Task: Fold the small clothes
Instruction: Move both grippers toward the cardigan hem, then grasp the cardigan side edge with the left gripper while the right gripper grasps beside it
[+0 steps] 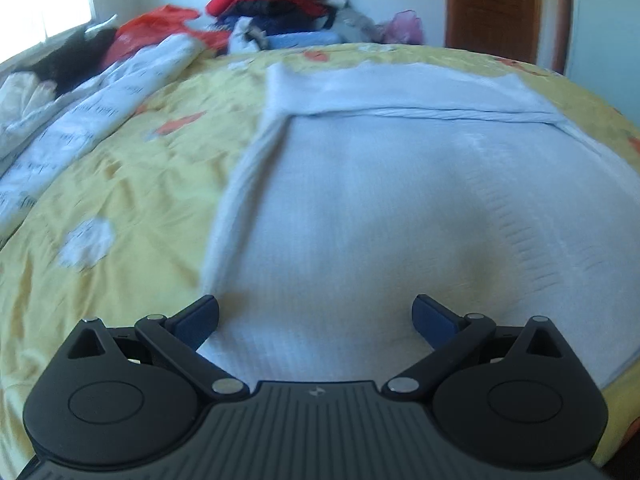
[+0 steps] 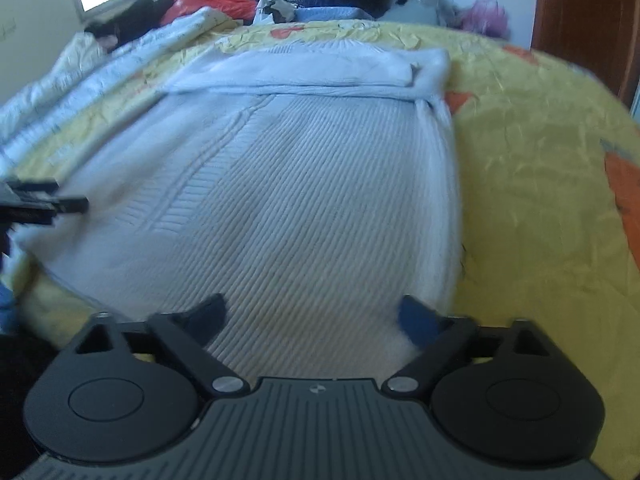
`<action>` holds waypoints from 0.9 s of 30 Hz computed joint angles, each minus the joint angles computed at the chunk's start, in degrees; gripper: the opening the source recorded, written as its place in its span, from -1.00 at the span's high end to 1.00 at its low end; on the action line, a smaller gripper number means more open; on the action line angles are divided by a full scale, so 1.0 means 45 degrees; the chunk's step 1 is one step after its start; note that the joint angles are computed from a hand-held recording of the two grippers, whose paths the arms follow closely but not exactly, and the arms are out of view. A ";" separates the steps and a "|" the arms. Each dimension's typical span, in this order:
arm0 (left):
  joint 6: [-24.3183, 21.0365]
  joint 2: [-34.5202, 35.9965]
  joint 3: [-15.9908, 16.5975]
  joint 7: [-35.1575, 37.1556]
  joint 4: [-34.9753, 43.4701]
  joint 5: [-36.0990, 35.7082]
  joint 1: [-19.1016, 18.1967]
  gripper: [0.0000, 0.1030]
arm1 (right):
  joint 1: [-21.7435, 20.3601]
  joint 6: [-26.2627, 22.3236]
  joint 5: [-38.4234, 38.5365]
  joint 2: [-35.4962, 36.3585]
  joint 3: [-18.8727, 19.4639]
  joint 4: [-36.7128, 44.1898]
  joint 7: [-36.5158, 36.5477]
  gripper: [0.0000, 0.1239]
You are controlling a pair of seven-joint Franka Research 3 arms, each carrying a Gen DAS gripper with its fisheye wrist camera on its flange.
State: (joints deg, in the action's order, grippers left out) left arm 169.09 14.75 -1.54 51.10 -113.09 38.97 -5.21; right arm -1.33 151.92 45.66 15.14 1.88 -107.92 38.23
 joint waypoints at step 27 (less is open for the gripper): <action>-0.2516 -0.0601 -0.3908 1.0270 0.0058 -1.3466 0.3910 -0.07 | -0.2344 -0.6560 0.3334 0.1580 -0.0325 0.2293 0.2605 0.55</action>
State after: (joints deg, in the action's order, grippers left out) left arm 157.77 12.04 -19.12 97.32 -112.83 -21.62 12.38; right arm -11.87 122.40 60.67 22.25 0.41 -97.61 49.96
